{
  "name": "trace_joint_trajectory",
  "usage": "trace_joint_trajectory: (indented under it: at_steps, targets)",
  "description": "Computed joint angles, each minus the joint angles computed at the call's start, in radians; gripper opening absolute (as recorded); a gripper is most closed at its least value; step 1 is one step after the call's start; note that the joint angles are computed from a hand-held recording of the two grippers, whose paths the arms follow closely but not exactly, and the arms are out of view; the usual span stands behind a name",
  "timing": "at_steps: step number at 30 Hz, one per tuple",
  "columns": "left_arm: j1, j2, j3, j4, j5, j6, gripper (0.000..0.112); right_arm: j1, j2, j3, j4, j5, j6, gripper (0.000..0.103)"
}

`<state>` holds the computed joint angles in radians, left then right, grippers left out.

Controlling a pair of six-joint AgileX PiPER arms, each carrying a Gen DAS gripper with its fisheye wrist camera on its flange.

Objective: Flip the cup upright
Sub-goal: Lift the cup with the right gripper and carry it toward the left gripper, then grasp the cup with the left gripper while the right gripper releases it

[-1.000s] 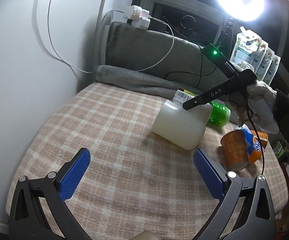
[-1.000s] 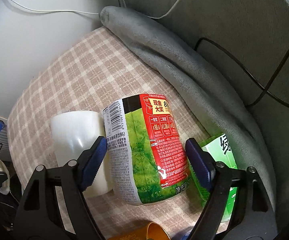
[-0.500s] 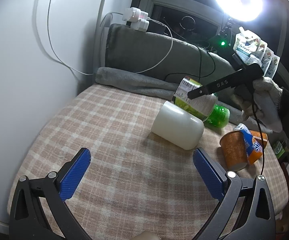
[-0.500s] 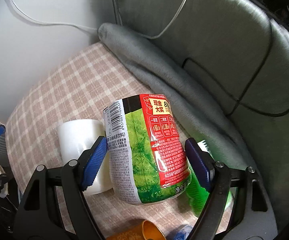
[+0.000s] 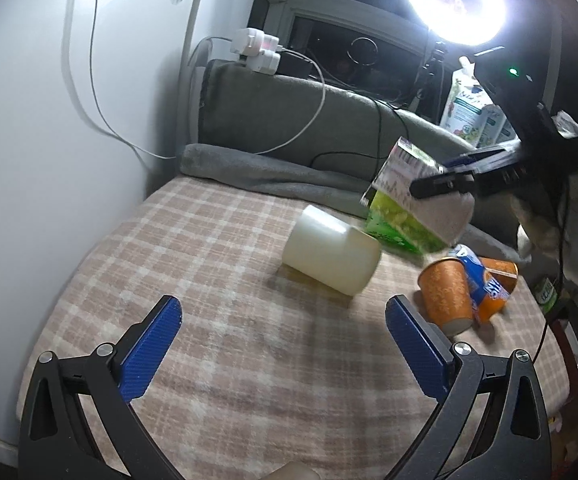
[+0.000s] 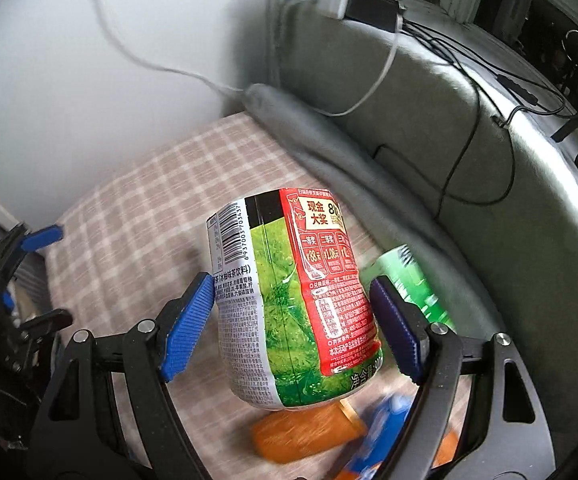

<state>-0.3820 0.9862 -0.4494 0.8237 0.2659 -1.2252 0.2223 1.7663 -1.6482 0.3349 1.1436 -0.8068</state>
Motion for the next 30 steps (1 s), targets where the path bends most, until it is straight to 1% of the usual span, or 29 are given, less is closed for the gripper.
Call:
trace_joint_trajectory:
  at_steps: [6,8,12,17,23,26,30]
  targets:
    - [-0.096,-0.054,0.020,0.012,0.059,-0.048,0.101,0.046,-0.165,0.282,-0.002,-0.097,-0.028,0.082]
    - [-0.123,-0.065,0.024,0.008,0.080,-0.057,0.101,0.058,-0.184,0.339,-0.002,-0.111,-0.029,0.082]
    - [-0.138,-0.079,0.036,-0.050,0.084,-0.022,0.101,0.072,-0.225,0.461,-0.027,-0.167,-0.023,0.082]
    - [-0.172,-0.094,0.044,-0.071,0.110,-0.030,0.101,0.057,-0.234,0.535,-0.018,-0.196,-0.037,0.082]
    - [-0.202,-0.094,0.042,-0.050,0.143,-0.083,0.101,0.063,-0.234,0.573,-0.004,-0.218,-0.042,0.083]
    - [-0.204,-0.091,0.042,-0.065,0.144,-0.079,0.101,0.065,-0.245,0.584,-0.004,-0.224,-0.046,0.083]
    - [-0.179,-0.094,0.043,-0.185,0.115,0.052,0.101,0.067,-0.260,0.598,0.003,-0.227,-0.056,0.083]
